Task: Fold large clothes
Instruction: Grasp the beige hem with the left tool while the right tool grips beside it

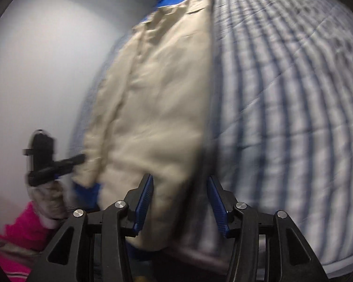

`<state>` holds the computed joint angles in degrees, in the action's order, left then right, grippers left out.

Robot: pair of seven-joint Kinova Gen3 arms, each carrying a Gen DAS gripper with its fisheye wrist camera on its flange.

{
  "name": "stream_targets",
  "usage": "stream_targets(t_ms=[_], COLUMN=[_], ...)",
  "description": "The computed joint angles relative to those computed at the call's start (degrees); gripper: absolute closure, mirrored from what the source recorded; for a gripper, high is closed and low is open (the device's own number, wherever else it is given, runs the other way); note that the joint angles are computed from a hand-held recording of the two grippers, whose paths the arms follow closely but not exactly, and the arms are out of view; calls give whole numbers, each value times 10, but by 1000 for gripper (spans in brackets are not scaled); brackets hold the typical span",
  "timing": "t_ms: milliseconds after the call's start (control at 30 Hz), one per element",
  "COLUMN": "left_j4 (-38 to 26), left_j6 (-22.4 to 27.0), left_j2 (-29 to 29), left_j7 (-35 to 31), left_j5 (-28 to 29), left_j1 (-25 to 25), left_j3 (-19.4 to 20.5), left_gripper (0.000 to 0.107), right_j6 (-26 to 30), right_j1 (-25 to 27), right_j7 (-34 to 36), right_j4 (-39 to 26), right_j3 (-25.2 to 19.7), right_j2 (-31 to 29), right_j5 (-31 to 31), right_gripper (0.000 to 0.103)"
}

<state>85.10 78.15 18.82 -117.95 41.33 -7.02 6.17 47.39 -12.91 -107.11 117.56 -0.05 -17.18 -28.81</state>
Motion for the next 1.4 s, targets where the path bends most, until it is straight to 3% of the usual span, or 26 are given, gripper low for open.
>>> stream_targets(t_ms=[67, 133, 300, 367, 500, 733, 833, 1100, 1400], left_j4=[-1, -2, -6, -13, -26, -85, -120, -229, -378], left_j6=[12, 19, 12, 18, 30, 46, 40, 17, 4], left_j2=[-1, -4, -8, -9, -15, -9, 2, 51, 156], left_j7=[6, 8, 21, 29, 45, 84, 108, 173, 286], left_j5=[7, 2, -28, -24, -8, 26, 29, 14, -44], left_j1=[-4, -4, 10, 8, 3, 7, 14, 32, 72], left_j3=[0, -1, -5, -4, -4, 4, 9, 28, 49], left_gripper=[58, 61, 71, 82, 87, 89, 89, 90, 91], right_j6=[-16, -16, -30, -20, -5, -15, -11, 25, 34], right_j1=[-26, -19, -26, -16, 0, 13, 24, 43, 79], right_j7=[20, 45, 101, 99, 97, 79, 59, -21, -22], right_j4=[10, 7, 34, 27, 10, 4, -33, -172, -257], right_j3=[18, 8, 41, 38, 42, 60, 53, 7, 13], right_j2=[-4, 5, 22, 20, 23, -1, 9, 82, 174], right_j5=[-35, -39, -113, -114, -132, -182, -157, -19, 8], right_gripper=[56, 56, 59, 68, 80, 84, 85, 86, 88])
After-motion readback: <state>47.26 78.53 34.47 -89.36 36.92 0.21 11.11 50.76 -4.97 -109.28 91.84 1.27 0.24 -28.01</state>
